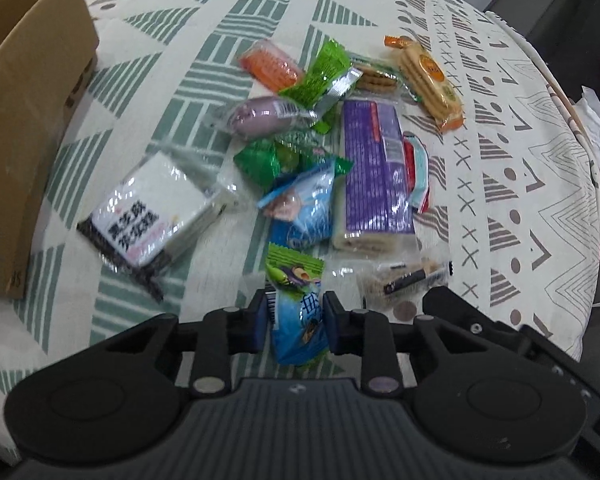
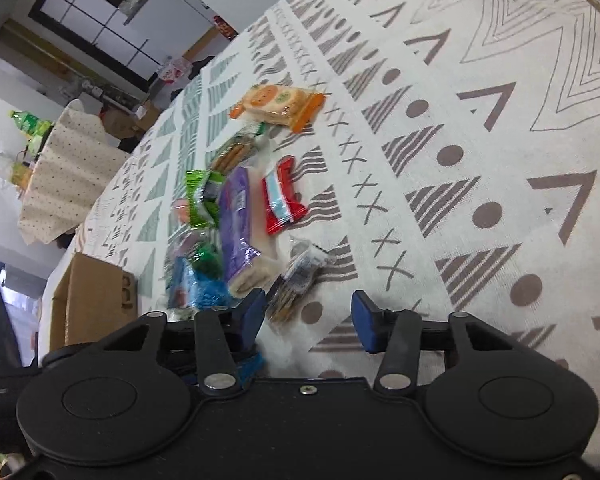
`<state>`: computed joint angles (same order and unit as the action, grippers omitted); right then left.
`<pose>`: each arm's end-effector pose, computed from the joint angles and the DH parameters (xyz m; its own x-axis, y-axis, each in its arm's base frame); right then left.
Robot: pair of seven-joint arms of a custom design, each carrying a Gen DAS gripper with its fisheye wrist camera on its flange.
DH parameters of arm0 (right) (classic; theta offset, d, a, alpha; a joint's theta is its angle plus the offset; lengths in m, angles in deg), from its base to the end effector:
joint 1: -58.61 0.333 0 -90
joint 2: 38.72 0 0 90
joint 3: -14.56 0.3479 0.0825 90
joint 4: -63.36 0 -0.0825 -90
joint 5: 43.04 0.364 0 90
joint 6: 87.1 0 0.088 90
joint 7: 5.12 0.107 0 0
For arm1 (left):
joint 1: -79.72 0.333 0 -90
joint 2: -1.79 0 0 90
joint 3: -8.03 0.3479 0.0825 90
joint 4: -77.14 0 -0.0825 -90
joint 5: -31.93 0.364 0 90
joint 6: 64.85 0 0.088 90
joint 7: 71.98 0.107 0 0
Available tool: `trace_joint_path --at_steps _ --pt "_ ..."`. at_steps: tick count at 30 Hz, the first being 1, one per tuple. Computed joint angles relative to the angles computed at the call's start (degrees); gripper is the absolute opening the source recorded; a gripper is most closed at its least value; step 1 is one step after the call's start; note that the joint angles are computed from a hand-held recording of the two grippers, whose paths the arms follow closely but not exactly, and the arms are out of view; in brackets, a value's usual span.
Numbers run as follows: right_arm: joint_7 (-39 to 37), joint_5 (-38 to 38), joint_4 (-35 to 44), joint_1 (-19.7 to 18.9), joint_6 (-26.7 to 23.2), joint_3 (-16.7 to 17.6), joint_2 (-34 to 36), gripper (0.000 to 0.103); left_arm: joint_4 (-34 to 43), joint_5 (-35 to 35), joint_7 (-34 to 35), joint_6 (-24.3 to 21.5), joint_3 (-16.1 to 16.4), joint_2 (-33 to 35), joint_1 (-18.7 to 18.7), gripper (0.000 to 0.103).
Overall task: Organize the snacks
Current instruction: 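Lift the blue-green packet with the left tool while the right tool grasps and lifts the clear-wrapped snack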
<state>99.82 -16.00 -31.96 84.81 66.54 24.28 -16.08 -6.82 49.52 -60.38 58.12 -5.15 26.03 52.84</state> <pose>0.5876 0.3844 0.4883 0.0874 -0.8197 -0.5661 -0.9312 0.1346 -0.3386 0.5635 -0.4178 0.5069 0.5044 -0.8376 0.2097 -0.8024 -0.5444 -0.2447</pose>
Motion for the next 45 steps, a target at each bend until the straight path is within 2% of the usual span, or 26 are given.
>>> trace_joint_path --at_steps 5,10,12,16,20,26,28,30,36,45 --pt "-2.2 1.7 1.7 -0.7 -0.3 1.1 1.8 0.040 -1.0 -0.5 2.8 1.4 -0.4 -0.7 0.8 0.027" --pt "-0.8 0.7 2.3 0.6 1.6 0.1 2.7 0.040 -4.5 1.0 5.2 4.9 -0.3 -3.3 1.3 0.027" --pt "0.0 -0.3 2.7 1.2 2.7 -0.4 3.3 0.040 -6.2 0.6 4.9 7.4 -0.3 -4.3 1.8 0.027" --pt "1.6 -4.4 4.2 3.0 3.6 -1.9 4.6 0.040 -6.5 2.7 1.7 9.5 0.4 -4.7 1.4 0.027" --pt "2.2 -5.9 4.4 2.9 3.3 -1.8 4.8 0.024 -6.4 6.7 0.9 8.9 1.0 -5.4 0.4 0.027" --pt "4.1 -4.9 2.3 2.3 1.8 -1.3 1.7 0.019 -8.7 7.1 0.4 11.2 0.4 -7.7 1.4 0.027" --pt "5.4 -6.3 1.6 2.9 0.8 -2.0 0.2 0.018 -9.8 7.3 -0.1 11.9 0.2 -9.1 1.6 0.027" --pt "6.5 -8.7 1.1 3.7 0.1 -2.9 -1.1 0.018 -9.9 10.7 -1.4 10.6 0.5 -10.4 0.7 0.027" --pt "10.8 -13.5 0.3 4.9 -1.3 -3.9 -3.8 0.018 -14.2 14.9 -5.2 12.1 -0.1 -15.6 1.5 0.027" --pt "18.3 -17.1 -1.3 6.4 0.9 -4.2 -5.7 0.018 -21.5 14.2 -6.9 16.7 -1.7 -21.4 4.7 0.027"
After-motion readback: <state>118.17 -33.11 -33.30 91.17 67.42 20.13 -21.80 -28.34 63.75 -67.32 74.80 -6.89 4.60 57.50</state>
